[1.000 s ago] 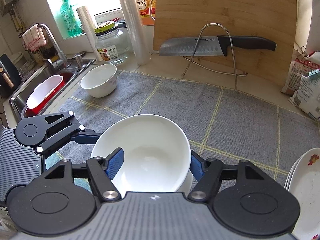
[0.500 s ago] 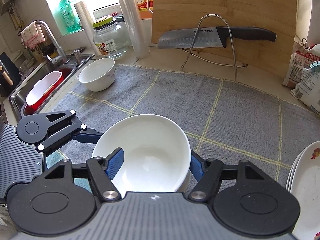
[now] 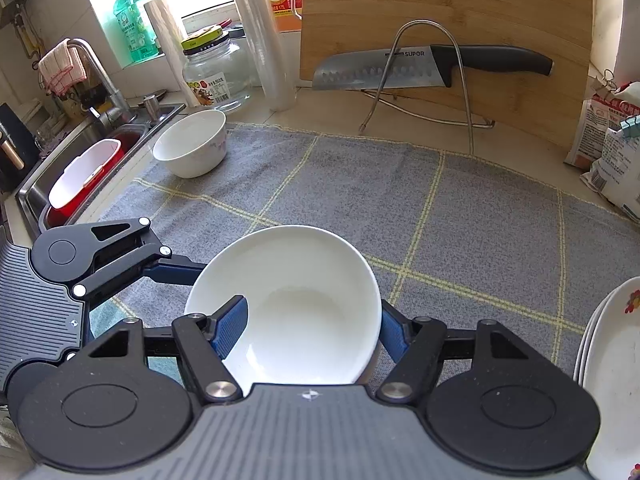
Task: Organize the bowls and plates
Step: 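Lower the bowl into the white bowl by the plates and open the right gripper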
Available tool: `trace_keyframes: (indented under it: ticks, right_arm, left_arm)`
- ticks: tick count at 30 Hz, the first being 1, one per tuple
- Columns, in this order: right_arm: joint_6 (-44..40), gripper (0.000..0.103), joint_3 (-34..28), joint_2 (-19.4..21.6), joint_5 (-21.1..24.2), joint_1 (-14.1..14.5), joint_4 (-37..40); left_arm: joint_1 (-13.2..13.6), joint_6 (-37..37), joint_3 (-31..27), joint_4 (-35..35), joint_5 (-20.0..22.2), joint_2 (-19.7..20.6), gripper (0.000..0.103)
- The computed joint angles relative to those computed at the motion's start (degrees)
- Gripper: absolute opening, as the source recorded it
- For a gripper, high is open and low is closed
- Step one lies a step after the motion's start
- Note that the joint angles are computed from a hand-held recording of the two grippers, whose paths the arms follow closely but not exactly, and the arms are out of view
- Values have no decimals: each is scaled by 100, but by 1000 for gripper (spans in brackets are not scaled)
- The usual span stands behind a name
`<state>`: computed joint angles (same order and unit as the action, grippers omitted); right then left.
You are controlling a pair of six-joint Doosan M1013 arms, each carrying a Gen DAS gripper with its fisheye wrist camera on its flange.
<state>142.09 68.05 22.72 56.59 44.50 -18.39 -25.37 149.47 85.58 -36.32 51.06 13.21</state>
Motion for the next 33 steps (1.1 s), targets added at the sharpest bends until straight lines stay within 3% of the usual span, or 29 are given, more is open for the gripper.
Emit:
trace_keyframes:
  ticks: [4,6,10,15,24,33]
  right_arm:
    - [-26,75,2,-8,7,5,-9]
    - [-12,82,7,-10,-9,3,-18]
    - [-29,86,-18,-6,-6,22,-111]
    - [-13,98,-40,-5,-13,54,-254]
    - [344,101,18,-75,3,88,-586]
    - [273,103,-139,11,76,162,-782]
  left_arm:
    - [14,6,-21,-24,30,22,90]
    - [9,26,0,-12,-9,14,94]
    - [-16,277,99,-44,-224,-53,96]
    - [42,382,99,-124,-175,-93,96]
    - [177,770,145,-590,-148,-201,97]
    - [269,498,277,-556,-439,-298,97]
